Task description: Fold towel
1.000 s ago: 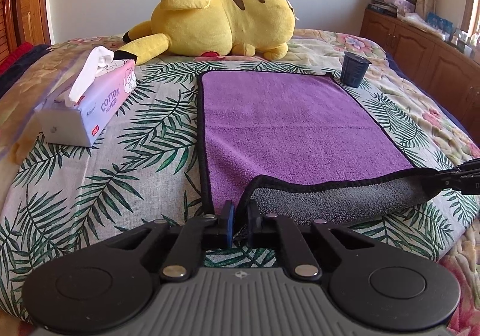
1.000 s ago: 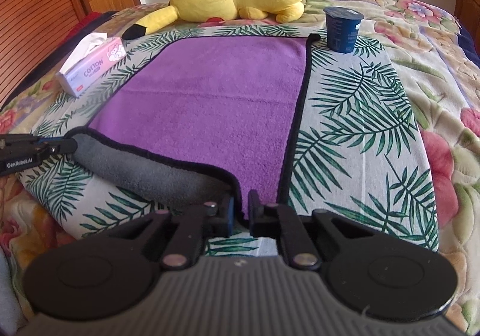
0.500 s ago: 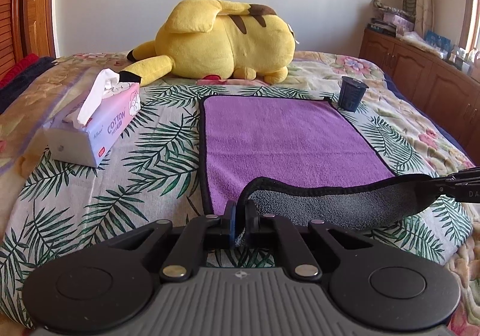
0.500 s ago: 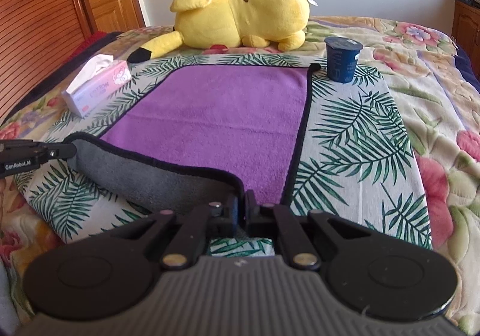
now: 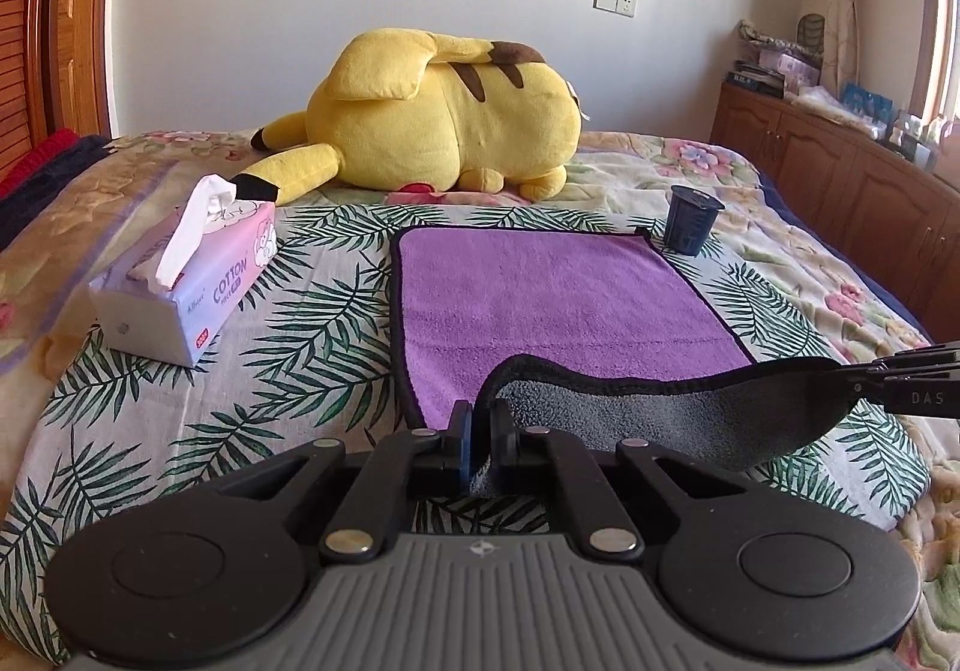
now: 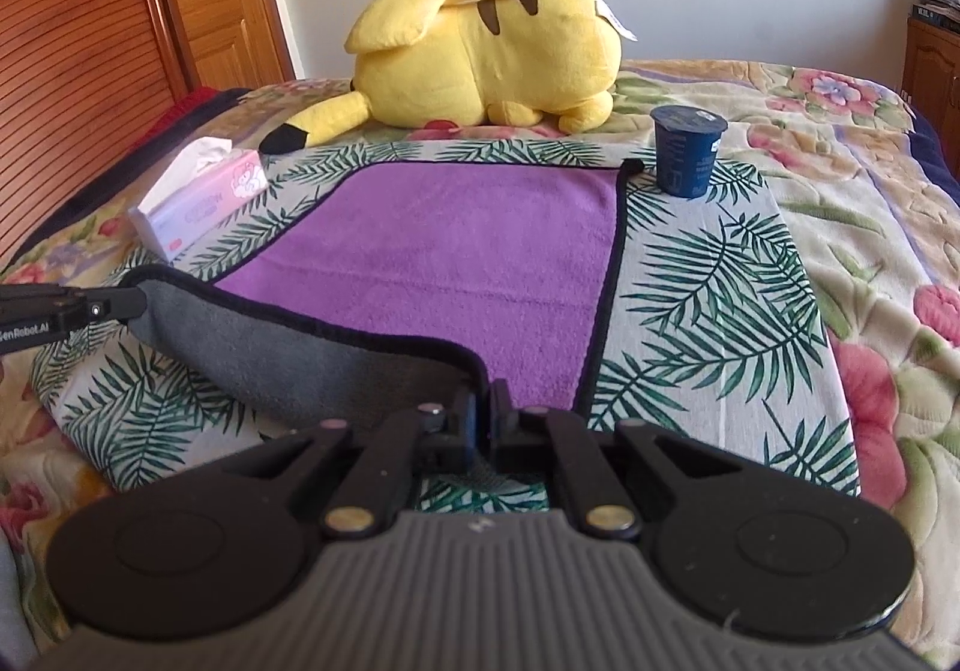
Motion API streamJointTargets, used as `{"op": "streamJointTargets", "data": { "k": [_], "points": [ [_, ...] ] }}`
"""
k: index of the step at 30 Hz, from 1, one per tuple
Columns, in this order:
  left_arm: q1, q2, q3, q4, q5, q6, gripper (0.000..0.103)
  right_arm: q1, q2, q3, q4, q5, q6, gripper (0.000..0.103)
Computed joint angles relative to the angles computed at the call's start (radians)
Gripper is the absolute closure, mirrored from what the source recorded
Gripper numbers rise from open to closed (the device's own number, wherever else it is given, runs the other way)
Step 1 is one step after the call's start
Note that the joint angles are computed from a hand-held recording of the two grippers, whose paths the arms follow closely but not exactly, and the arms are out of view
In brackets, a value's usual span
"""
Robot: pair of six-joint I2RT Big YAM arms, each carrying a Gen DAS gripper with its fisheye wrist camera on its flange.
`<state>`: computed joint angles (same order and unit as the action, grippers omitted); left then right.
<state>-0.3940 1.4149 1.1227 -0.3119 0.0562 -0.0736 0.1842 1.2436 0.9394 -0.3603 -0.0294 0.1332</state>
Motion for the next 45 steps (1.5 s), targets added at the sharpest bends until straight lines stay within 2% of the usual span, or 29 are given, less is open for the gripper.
{"op": "streamJointTargets", "data": {
  "k": [19, 45],
  "points": [
    [0.0, 0.016, 0.046, 0.003, -0.002, 0.015, 0.103, -0.011, 0.027, 0.021, 0.065, 0.005, -0.029, 0.098],
    [0.02, 0.144, 0.172, 0.021, 0.018, 0.071, 0.103, -0.04, 0.104, 0.079, 0.153, -0.019, -0.112, 0.098]
  ]
}}
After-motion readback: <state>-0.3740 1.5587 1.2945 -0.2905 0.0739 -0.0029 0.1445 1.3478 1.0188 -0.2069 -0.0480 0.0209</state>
